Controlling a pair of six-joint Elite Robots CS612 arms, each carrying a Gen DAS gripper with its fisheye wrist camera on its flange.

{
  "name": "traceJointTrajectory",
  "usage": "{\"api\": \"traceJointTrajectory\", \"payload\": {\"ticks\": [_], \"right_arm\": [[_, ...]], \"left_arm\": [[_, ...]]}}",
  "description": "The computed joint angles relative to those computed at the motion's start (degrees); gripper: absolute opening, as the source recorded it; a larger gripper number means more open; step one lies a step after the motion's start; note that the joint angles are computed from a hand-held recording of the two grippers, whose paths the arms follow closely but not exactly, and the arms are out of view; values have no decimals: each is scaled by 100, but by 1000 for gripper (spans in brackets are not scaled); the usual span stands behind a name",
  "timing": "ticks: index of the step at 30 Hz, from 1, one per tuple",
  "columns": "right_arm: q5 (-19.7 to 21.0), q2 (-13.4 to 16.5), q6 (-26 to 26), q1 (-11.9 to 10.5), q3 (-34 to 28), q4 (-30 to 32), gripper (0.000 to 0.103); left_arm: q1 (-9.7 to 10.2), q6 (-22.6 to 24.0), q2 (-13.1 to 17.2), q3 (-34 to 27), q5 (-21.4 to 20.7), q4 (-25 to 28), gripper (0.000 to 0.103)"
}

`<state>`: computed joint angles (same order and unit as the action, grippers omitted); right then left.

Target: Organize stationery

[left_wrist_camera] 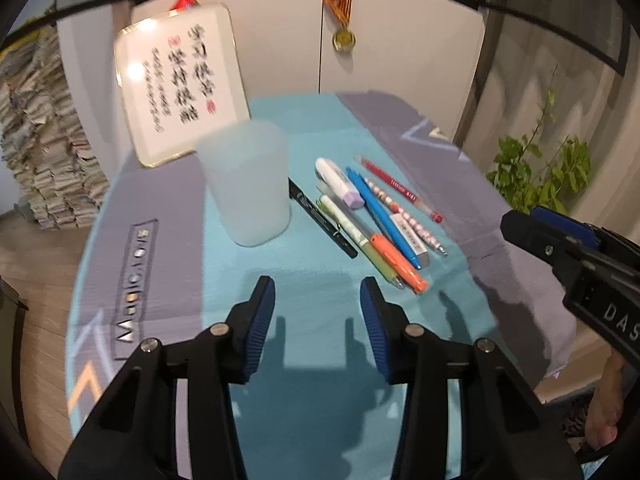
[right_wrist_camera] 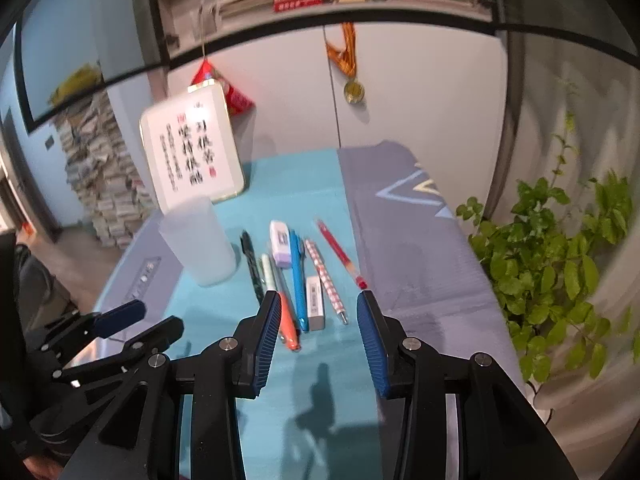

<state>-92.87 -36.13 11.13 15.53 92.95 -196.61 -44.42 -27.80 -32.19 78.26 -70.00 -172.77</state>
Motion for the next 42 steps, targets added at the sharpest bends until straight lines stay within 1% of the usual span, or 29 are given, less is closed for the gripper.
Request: {"api": "traceJointTrajectory", "payload": {"ticks": [4, 9, 11, 14, 19, 21, 25, 27, 31, 32, 33, 34, 35, 39, 42], "right_arm": [[44, 146, -64, -64, -264, 464, 42], [285, 340, -118, -171, -619, 1042, 42], [349, 399, -120, -206, -715, 1142, 42], [344, 483, -164, -228, -866, 1323, 42], [452, 583, -328, -252, -1039, 1643, 42], [464, 605, -410, -246, -1070, 1657, 42], [487, 644, -548, -235, -1112, 1589, 42], [541, 649, -540, -246, -1118, 1594, 42], [571, 636, -515, -254, -1100, 1610, 41], [601, 628, -516, -259, -1085, 1611, 32], [649, 618, -504, -270, -1069, 1619, 26], [603, 607, -494, -267, -1080, 1745, 13], [595, 610, -460, -271, -1093, 1825, 12], [659, 563, -351, -299, -1005, 1789, 12], [761, 488, -327, -321, -873, 1727, 12]], "left_arm": [[83, -18, 198, -374, -149, 327, 41], [169, -16, 447, -827, -316, 656, 43], [198, 3, 529, -990, -377, 801, 43], [214, -8, 638, -1211, -308, 1061, 43], [246, -33, 761, -1465, -361, 1374, 43], [263, -52, 797, -1530, -390, 1421, 45], [261, -73, 842, -1620, -373, 1458, 45], [278, -114, 904, -1750, -455, 1612, 43], [249, -18, 930, -1779, -281, 1612, 42], [250, 7, 928, -1767, -275, 1592, 39], [248, 28, 913, -1734, -271, 1549, 34], [251, 48, 904, -1712, -281, 1515, 17], [255, 83, 886, -1676, -310, 1489, 10], [247, 244, 765, -1414, -342, 1360, 8], [270, 265, 595, -1091, -577, 1255, 8]]}}
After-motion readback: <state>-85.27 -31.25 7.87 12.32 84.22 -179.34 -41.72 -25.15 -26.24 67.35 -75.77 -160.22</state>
